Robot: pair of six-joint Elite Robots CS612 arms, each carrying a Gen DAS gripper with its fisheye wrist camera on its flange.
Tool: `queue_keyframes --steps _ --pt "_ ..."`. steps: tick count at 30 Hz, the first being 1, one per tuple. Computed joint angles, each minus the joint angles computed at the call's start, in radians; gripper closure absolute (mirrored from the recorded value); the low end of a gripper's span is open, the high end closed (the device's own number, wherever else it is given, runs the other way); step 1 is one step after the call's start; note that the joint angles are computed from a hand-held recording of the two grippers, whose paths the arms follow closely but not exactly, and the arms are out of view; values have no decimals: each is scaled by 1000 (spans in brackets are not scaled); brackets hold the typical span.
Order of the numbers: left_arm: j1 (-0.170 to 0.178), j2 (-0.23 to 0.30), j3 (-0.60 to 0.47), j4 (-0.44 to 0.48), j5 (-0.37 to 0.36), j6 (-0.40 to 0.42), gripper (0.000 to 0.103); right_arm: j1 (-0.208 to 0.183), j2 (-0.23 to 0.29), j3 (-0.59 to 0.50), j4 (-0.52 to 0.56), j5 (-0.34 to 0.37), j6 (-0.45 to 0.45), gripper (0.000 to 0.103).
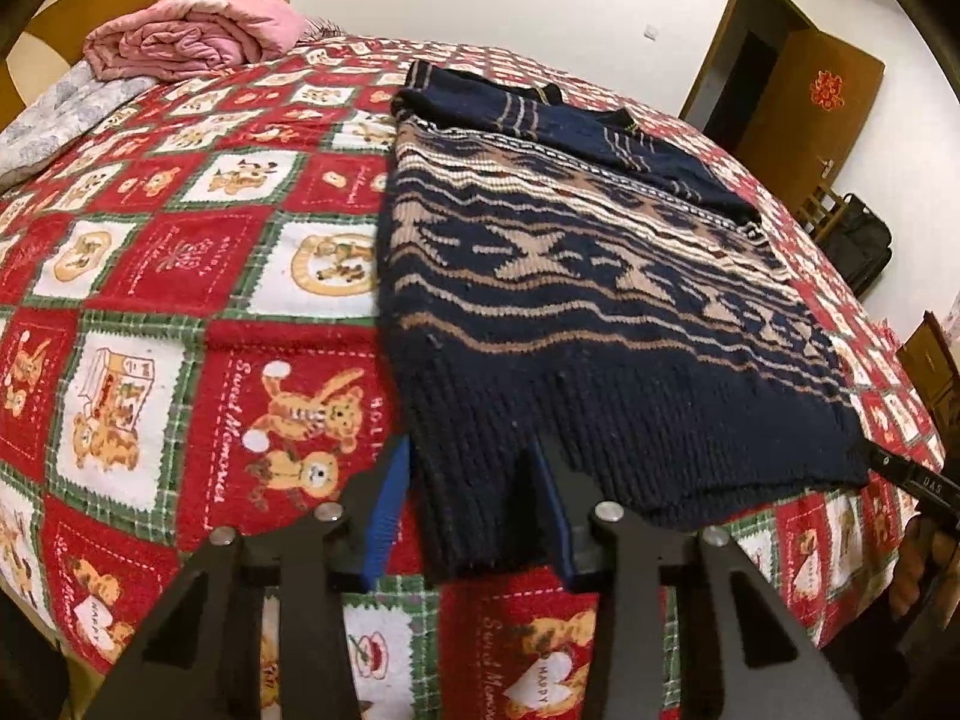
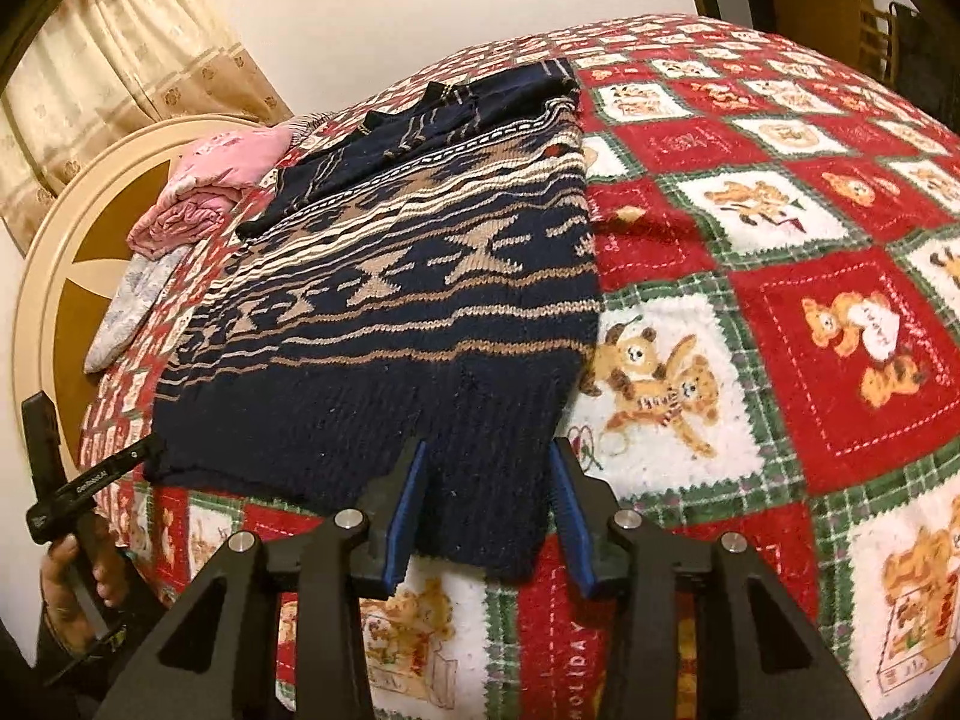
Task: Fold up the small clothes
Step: 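Move both grippers to the patterned hem edge and grasp it, then lift the hem with both grippers and fold it over toward the collar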
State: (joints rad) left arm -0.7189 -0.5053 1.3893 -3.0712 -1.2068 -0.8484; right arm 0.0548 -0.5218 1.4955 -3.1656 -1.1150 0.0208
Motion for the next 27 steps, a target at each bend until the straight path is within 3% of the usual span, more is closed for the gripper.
queue_keyframes --steps 4,8,11,15,18,27 --pt "9 7 1 -50 -36 -16 47 -2 6 -6 4 18 15 63" --pt "10 12 -7 -62 -63 -1 47 0 10 -9 -6 16 16 74" --pt "14 14 -7 -82 -100 7 57 -10 15 -11 -3 71 28 84" --pt "27 17 0 -113 -163 -26 89 -16 25 -20 0 120 48 87" --pt "40 24 13 -194 -223 -52 91 -24 26 -17 -15 157 74 91" --pt "41 24 28 -283 -209 -58 92 -53 37 -8 -136 247 202 93"
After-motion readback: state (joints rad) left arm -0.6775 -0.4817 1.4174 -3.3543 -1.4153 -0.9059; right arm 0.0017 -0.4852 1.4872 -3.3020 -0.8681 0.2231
